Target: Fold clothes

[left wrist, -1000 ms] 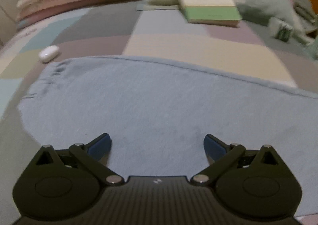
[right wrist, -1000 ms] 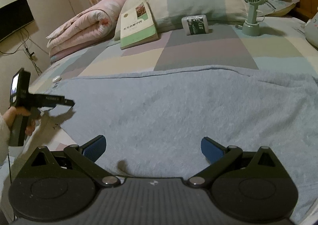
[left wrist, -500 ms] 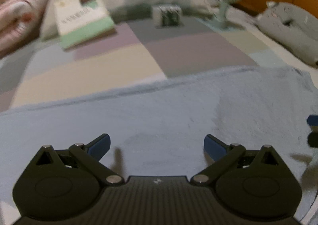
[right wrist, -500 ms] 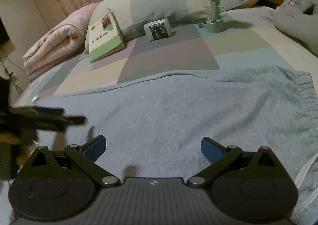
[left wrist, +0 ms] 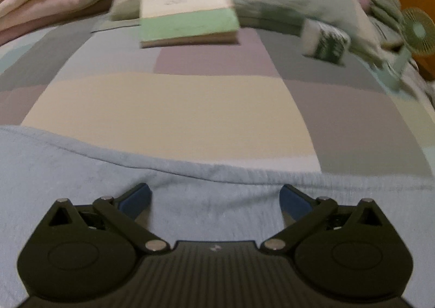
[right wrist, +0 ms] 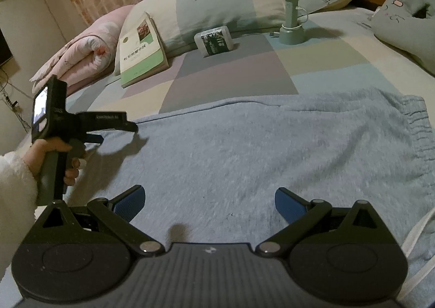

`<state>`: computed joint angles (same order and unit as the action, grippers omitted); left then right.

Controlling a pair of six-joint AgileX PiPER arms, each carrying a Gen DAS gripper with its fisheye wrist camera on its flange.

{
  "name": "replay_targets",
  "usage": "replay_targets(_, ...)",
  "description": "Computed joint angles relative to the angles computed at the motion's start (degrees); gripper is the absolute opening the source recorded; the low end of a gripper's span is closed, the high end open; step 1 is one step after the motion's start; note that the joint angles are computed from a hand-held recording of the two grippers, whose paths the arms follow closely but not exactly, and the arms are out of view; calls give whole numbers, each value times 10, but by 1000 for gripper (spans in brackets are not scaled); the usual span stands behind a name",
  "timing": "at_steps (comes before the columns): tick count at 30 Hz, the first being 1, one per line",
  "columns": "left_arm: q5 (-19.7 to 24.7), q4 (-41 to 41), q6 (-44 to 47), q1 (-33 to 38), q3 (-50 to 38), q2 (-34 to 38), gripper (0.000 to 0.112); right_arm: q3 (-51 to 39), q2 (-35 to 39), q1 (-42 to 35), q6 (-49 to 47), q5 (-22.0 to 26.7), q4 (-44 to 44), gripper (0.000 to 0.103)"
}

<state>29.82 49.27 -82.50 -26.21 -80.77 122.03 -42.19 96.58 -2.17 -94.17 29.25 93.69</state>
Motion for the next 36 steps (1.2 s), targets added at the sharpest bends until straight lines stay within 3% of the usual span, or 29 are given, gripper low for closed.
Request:
replay_targets(7, -76, -25, 61, -22, 123, -80, 101, -2, 3, -13, 18, 18, -5, 103)
replay_targets(12, -31, 94, -43, -31, 133, -61, 103, -4, 6, -10, 20, 11, -4, 103)
replay_targets(16, 3, 71, -78, -10, 121, -67, 101, -6, 8, -7, 19, 0, -2, 103)
replay_targets(21, -42, 70, -82, -35, 208, -145, 101, -7, 9, 5, 11, -20, 3, 103)
replay_targets(29, 51, 105, -120, -204, 309, -288, 102, -4, 8, 20, -8, -41, 19, 103)
replay_targets(34, 101, 191, -213, -294, 372, -315, 102, -7, 2, 18, 8, -34, 7, 103)
replay_targets(36, 117, 222, -249, -314, 397, -318, 102, -15, -2, 29, 30, -59, 8, 103)
